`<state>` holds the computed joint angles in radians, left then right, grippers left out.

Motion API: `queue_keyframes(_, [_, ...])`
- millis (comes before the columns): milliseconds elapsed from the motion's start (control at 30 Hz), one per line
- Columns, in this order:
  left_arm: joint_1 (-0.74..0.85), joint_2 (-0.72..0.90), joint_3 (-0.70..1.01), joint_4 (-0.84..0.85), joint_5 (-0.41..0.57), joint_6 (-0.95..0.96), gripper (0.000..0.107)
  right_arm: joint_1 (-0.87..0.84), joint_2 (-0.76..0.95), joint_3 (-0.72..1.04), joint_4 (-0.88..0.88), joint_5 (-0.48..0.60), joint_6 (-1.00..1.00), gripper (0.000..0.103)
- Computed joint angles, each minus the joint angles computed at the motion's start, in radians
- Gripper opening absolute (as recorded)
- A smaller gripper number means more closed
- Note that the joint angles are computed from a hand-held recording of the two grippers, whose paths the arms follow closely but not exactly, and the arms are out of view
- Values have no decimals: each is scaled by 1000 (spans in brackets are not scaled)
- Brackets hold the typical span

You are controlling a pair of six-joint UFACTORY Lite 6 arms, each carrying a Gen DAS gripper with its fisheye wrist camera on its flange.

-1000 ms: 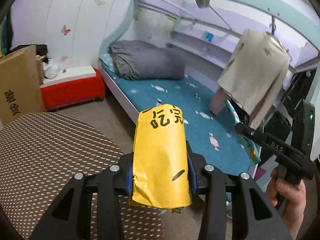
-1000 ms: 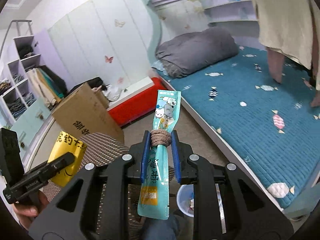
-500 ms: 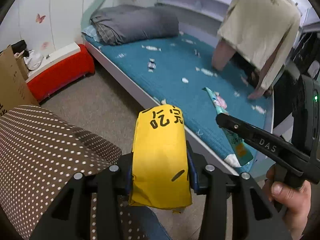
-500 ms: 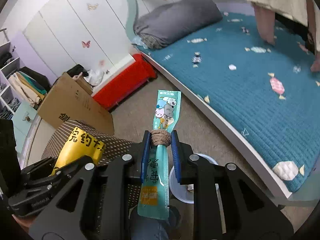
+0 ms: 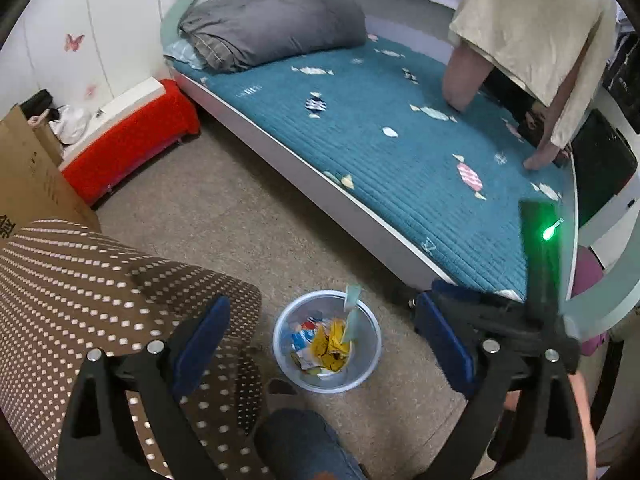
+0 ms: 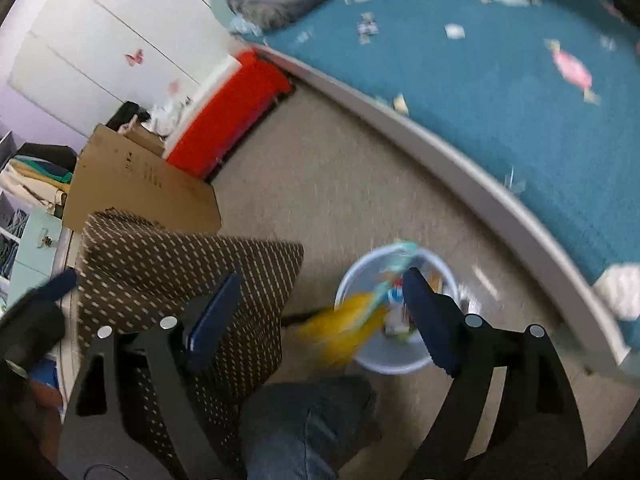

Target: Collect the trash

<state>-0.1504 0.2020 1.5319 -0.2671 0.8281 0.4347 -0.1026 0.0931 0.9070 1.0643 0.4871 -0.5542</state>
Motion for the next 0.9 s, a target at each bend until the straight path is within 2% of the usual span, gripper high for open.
queue_keyframes(67, [18, -27, -10, -11, -13, 12, 92, 10, -47, -33, -34, -23, 52, 97])
queue_keyframes(267, [125, -166, -60, -103, 15, 112, 92, 75, -200, -12, -439, -39, 494, 97])
queue_keyframes(433, [276, -289, -60, -218, 86, 224, 95, 173, -310, 81, -758, 29, 846, 97])
queue_keyframes(700, [636, -411, 27, -436, 258, 491, 97, 490, -374, 391, -1274, 266, 1381, 97])
queue_keyframes(900, [899, -389, 178, -522, 407, 562, 98, 856, -251, 732, -1602, 526, 1648, 97])
